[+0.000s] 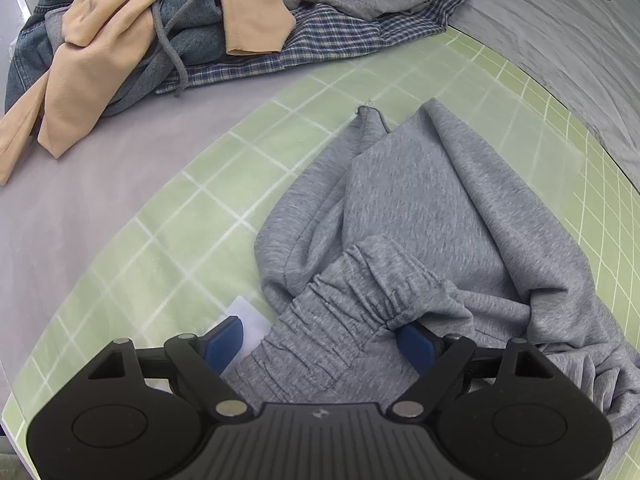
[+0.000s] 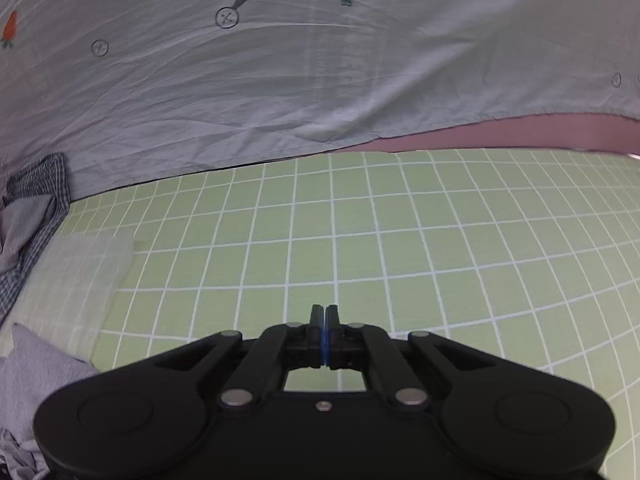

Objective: Fold clothes

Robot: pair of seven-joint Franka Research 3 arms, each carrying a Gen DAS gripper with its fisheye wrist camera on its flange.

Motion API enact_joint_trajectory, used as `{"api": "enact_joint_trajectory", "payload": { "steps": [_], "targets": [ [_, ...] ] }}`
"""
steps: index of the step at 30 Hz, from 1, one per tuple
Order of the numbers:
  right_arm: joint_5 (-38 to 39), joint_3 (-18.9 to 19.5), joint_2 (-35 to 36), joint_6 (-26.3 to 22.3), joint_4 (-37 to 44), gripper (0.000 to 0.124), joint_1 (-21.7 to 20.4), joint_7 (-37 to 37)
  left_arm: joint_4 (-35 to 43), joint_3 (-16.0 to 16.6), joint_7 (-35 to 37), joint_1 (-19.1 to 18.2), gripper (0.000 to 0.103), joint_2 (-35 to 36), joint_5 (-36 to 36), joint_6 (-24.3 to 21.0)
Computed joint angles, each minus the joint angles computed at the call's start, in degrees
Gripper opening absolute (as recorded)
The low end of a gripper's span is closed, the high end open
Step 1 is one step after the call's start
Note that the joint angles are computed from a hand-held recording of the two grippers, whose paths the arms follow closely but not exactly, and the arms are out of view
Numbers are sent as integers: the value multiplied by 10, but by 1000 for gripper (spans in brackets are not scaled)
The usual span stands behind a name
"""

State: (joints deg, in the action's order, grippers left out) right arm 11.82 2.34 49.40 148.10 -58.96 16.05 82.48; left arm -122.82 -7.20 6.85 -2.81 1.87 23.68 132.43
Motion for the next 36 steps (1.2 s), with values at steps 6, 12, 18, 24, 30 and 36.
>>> {"api": "enact_joint_trajectory", "payload": {
  "steps": [6, 12, 18, 24, 30, 36],
  "targets": [
    [19, 45, -14, -8, -34, 40, 13, -85, -8, 0, -18, 0, 93, -3, -18, -9],
    [66, 88, -16, -46, -41, 59, 24, -158, -23, 0, -26, 3, 95, -9, -29, 0],
    [90, 89, -2, -95, -18, 50, 43, -210, -29, 1, -22, 4, 96, -10, -29, 6],
    [132, 99, -26, -72, -56, 4, 22, -294, -31, -1, -23, 3, 97, -10, -23, 7],
    [114, 27, -43, 58, -98, 3, 32, -202, -37, -2, -39, 0, 97, -12, -11, -12],
    [24, -163, -63, 187, -172, 3, 79, 49, -48, -1, -45, 2, 97, -17, -6, -9]
  ]
}}
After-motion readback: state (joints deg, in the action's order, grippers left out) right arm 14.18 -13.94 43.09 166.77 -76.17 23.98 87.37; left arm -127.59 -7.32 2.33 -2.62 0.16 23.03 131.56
